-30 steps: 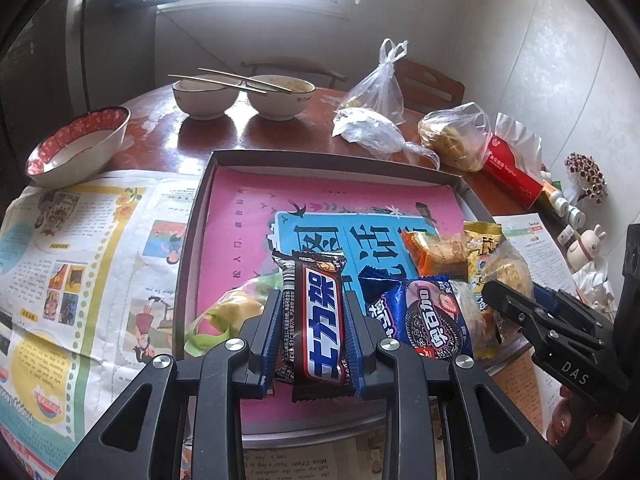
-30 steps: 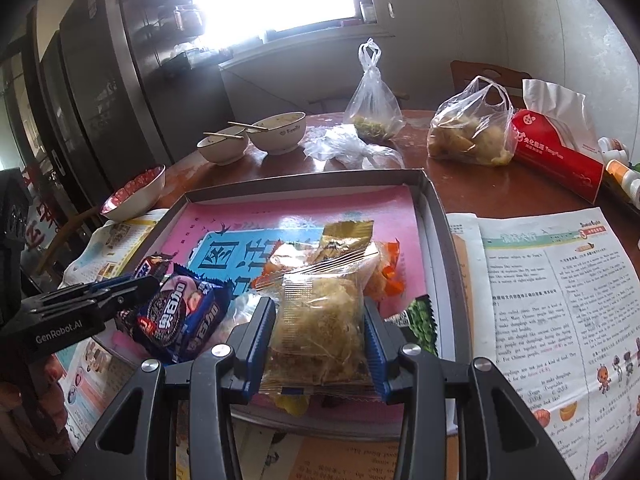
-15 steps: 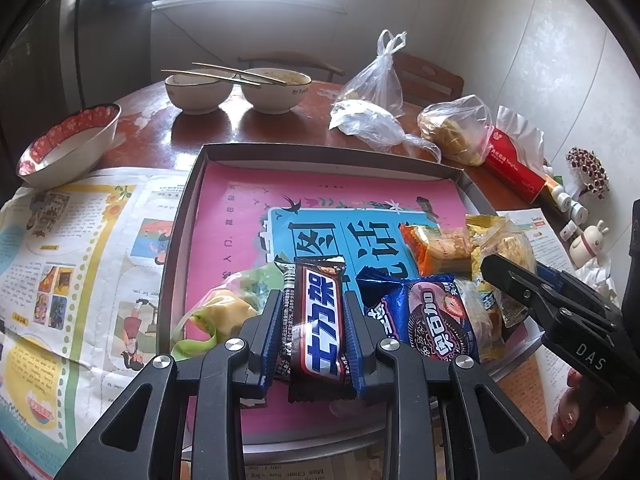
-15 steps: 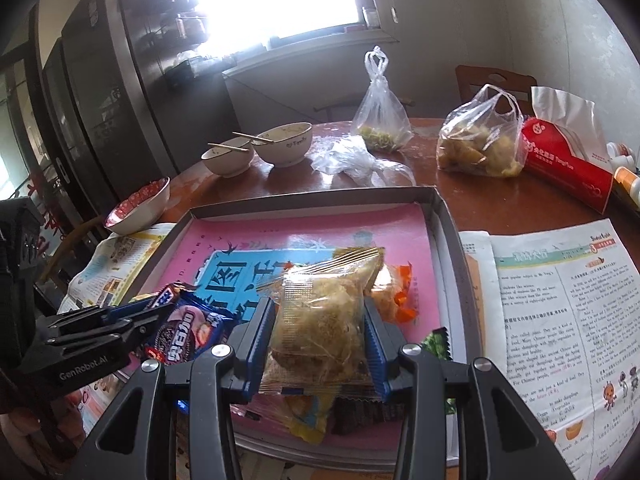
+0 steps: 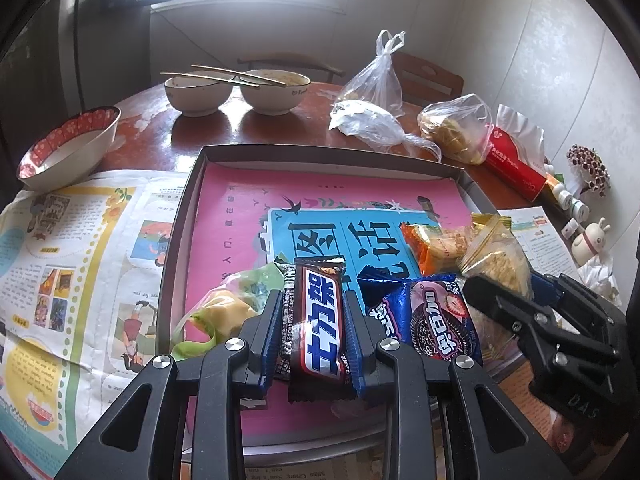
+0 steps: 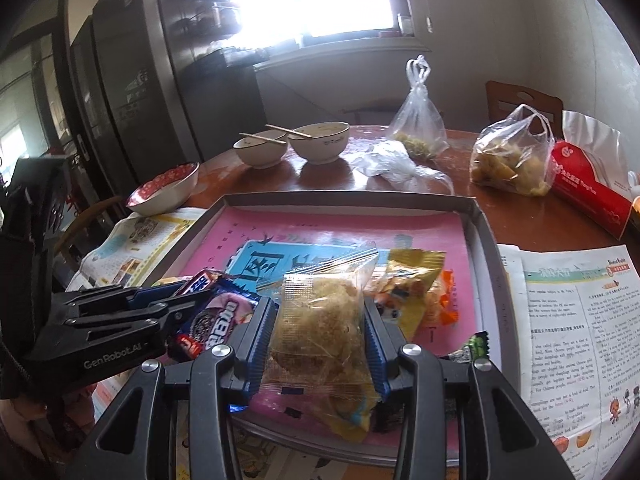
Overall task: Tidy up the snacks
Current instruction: 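Lift both snacks and carry them over the pink-lined tray, then lower the clear bag and open the right tool while the left tool releases the chocolate bar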
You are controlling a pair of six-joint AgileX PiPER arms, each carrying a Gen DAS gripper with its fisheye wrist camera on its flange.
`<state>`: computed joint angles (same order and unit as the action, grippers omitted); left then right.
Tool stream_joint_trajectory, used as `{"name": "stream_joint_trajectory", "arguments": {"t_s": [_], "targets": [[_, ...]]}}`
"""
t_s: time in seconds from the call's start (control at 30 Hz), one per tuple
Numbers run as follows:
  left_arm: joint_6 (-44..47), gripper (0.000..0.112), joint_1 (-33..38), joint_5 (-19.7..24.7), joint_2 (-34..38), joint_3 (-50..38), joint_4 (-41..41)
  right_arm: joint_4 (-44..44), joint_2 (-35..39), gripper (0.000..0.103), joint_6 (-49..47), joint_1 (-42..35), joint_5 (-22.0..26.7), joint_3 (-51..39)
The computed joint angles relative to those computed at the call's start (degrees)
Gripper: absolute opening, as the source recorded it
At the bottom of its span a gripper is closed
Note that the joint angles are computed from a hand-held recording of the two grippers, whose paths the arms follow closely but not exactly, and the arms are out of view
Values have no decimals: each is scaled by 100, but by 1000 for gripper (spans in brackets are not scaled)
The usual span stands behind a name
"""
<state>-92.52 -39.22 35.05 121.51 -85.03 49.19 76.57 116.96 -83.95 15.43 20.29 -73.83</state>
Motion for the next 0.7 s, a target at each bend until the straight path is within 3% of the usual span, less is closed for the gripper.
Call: {"name": "stream_joint_trajectory", "arguments": {"t_s": [0.7], "targets": [[296,30,72,-18,185,-207,-91,-163,150,43,313,141,-476,-190]]}}
